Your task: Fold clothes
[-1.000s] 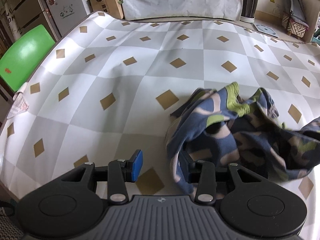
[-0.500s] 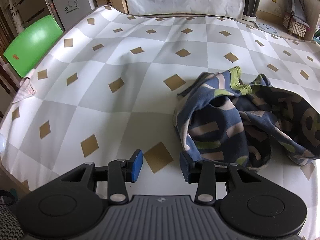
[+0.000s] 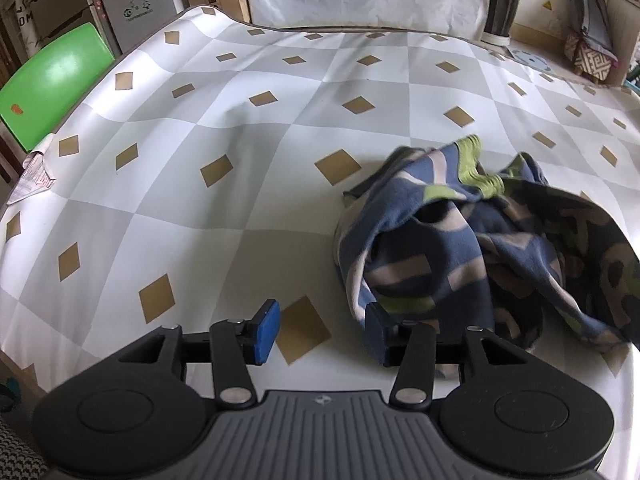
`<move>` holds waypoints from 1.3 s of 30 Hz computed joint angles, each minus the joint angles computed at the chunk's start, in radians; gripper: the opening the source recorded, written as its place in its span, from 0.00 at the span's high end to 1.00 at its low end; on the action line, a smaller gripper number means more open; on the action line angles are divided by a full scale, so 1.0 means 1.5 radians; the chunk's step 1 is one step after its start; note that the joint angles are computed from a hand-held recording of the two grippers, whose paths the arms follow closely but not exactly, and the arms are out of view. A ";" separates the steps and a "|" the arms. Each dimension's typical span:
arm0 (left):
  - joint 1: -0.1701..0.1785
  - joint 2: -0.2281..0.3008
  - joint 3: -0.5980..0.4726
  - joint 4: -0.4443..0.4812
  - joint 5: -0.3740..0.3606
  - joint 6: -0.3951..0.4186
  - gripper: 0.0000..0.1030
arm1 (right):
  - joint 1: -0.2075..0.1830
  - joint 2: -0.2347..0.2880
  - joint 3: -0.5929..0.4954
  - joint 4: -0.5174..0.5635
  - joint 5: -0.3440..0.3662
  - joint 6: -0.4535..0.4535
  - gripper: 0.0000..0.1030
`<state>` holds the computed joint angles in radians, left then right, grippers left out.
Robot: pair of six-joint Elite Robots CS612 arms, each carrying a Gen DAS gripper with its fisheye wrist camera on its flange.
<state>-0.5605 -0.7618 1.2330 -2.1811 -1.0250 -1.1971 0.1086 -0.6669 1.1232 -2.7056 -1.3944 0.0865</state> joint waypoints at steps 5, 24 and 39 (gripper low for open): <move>0.007 0.009 -0.002 -0.035 0.004 0.014 0.55 | 0.004 0.007 -0.007 0.003 0.031 -0.024 0.45; 0.030 0.058 -0.056 -0.076 0.005 0.112 0.54 | 0.015 0.032 -0.049 0.056 0.055 -0.024 0.41; 0.034 0.063 -0.054 -0.076 -0.004 0.044 0.93 | 0.018 0.039 -0.062 0.074 0.052 -0.024 0.41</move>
<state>-0.5095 -0.6674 1.1524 -2.2948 -1.0309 -1.1317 0.1354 -0.6087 1.0308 -2.5946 -1.3168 0.0511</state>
